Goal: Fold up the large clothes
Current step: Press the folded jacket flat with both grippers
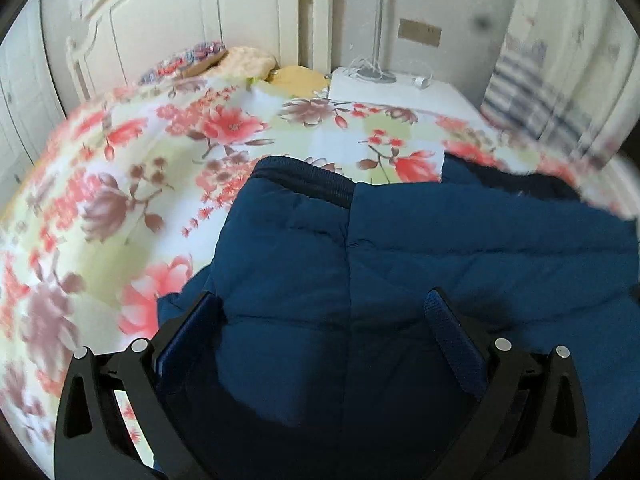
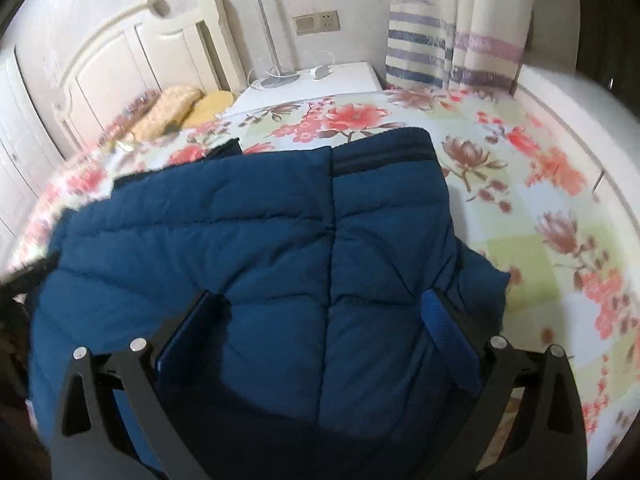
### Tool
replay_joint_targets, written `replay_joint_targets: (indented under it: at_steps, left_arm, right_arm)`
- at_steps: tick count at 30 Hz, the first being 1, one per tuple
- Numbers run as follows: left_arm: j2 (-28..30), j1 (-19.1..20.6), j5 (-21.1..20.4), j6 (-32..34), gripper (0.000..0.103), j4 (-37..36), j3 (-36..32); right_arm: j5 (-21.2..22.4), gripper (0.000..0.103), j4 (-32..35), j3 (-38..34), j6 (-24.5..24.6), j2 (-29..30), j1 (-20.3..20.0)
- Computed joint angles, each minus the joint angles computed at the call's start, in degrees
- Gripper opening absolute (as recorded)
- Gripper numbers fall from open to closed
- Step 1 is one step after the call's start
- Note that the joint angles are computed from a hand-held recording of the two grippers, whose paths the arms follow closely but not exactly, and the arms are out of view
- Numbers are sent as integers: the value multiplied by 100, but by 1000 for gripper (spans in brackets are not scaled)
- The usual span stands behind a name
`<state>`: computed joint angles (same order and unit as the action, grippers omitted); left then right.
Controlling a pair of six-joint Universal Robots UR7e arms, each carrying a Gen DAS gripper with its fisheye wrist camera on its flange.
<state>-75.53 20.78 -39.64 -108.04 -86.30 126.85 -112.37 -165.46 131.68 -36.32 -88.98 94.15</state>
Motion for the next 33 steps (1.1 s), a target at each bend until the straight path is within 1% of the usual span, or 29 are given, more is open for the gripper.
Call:
replay_joint_targets:
  at_steps: [1, 2, 3, 5, 11, 14, 16, 17, 18, 19, 20, 21, 22, 23, 24, 25, 26, 27, 28, 29, 30, 31, 32, 33]
  left_arm:
    - [67, -4, -2, -57, 99, 160, -60]
    - [147, -13, 6, -130, 99, 307, -124]
    - [145, -37, 2, -175, 99, 362, -123]
    - [96, -66, 3, -211, 99, 367, -84]
    - [82, -101, -3, -277, 99, 479, -74]
    - [57, -110, -10, -258, 99, 407, -59]
    - [67, -114, -23, -261, 99, 418, -72]
    - [88, -118, -47, -266, 99, 463, -100]
    - [127, -123, -108, -268, 99, 543, -161]
    - [185, -149, -211, -297, 98, 628, -241]
    - [235, -280, -342, -425, 98, 749, -330]
    - [220, -469, -327, -473, 98, 678, -306]
    - [193, -697, -228, -400, 98, 447, -223]
    - [245, -957, -113, -265, 98, 207, -171]
    - [386, -1115, -70, -199, 98, 140, -216]
    - [596, -1243, -49, -47, 98, 21, -284]
    - [725, -1267, -54, 183, 98, -183, -302]
    - [890, -1240, -133, 443, 98, -401, -329]
    - [1032, -1179, -241, 565, 98, -470, -379]
    - [1233, -1090, -372, 552, 99, -412, -437]
    - [1255, -1105, -344, 505, 99, -520, -345]
    - [1197, -1176, -300, 408, 99, -618, -225]
    - [1126, -1242, -354, 313, 99, -589, -169]
    - [1067, -1327, -412, 212, 99, -468, -141]
  right_arm:
    - [-13, 100, -47, 15, -25, 3, 9]
    - [63, 100, 15, 7, -25, -50, -41]
    - [203, 101, 135, -6, 17, -121, -116]
    - [311, 101, 168, -15, 90, -111, -142]
    - [257, 101, 82, -22, 90, -35, -94]
    - [229, 101, 85, -16, 81, -46, -84]
    - [160, 101, 69, -16, 84, -41, -48]
    - [49, 100, 39, -18, 127, -30, 11]
    - [-303, 100, -179, 41, 235, -8, 193]
    - [-488, 100, -348, 108, 294, -32, 325]
    - [-469, 100, -376, 214, 325, -164, 443]
    - [-250, 100, -251, 341, 267, -378, 529]
    - [-103, 100, -149, 532, 67, -597, 709]
    - [-196, 100, -244, 727, -170, -674, 944]
    - [-378, 100, -380, 925, -424, -674, 1211]
    - [-468, 100, -389, 1036, -581, -657, 1369]
    - [-580, 100, -387, 1159, -758, -594, 1527]
    - [-856, 100, -625, 1326, -962, -389, 1698]
    - [-1029, 100, -1025, 1435, -1093, -220, 1763]
    - [-974, 100, -1185, 1502, -1158, -204, 1708]
    - [-811, 100, -1105, 1503, -1108, -272, 1573]
    - [-568, 100, -785, 1436, -961, -457, 1365]
    - [-565, 100, -586, 1370, -929, -583, 1313]
    - [-607, 100, -626, 1332, -967, -694, 1237]
